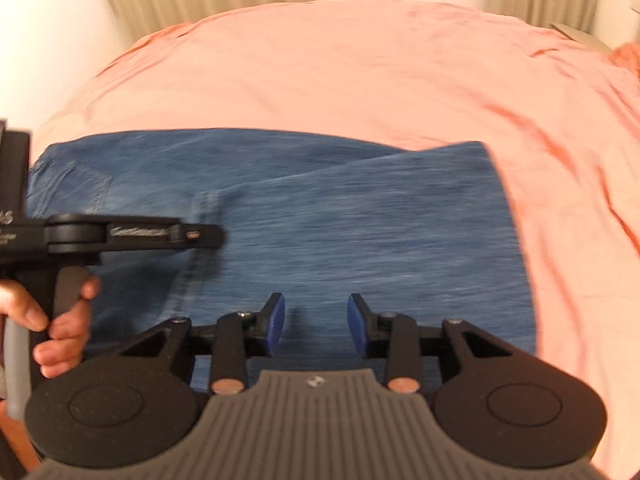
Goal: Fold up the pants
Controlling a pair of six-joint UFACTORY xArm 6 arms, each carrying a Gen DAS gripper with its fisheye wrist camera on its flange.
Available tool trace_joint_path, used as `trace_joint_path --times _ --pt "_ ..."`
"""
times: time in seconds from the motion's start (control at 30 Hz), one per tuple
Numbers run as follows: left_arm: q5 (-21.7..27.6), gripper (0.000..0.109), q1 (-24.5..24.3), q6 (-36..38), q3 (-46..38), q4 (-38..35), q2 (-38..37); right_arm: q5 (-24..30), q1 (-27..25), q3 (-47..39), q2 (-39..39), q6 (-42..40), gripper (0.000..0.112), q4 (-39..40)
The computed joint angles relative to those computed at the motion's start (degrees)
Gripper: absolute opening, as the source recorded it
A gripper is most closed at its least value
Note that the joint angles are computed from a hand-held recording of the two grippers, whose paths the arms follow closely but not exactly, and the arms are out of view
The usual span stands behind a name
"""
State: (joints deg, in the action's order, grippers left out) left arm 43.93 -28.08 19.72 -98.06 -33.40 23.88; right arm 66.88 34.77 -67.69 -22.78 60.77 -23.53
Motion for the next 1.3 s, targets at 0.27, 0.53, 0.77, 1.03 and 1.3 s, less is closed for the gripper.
trace_joint_path --times 0.27,0.53,0.77,1.03,1.3 --pt "-7.09 0.007 -0.8 10.29 5.66 -8.22 -5.87 6.53 -4.33 7.53 -10.77 -0.39 0.032 -4.8" --pt "3.41 0.007 -1.2 3.46 -17.8 7.45 4.55 -0.29 -12.7 7.98 -10.86 -10.3 0.016 -6.56" --pt "14.54 0.007 -0.29 -4.6 -33.7 16.0 18.03 -13.03 -21.36 8.3 -4.58 -13.63 0.006 -1.12" --pt "13.61 0.009 -0.61 -3.88 -32.01 18.13 18.99 -17.62 -26.21 8.8 3.32 -18.55 0.0 4.19" --pt "14.55 0.017 -1.37 -4.37 -34.39 20.68 20.04 -15.72 -27.14 7.12 4.86 -17.85 0.0 5.84"
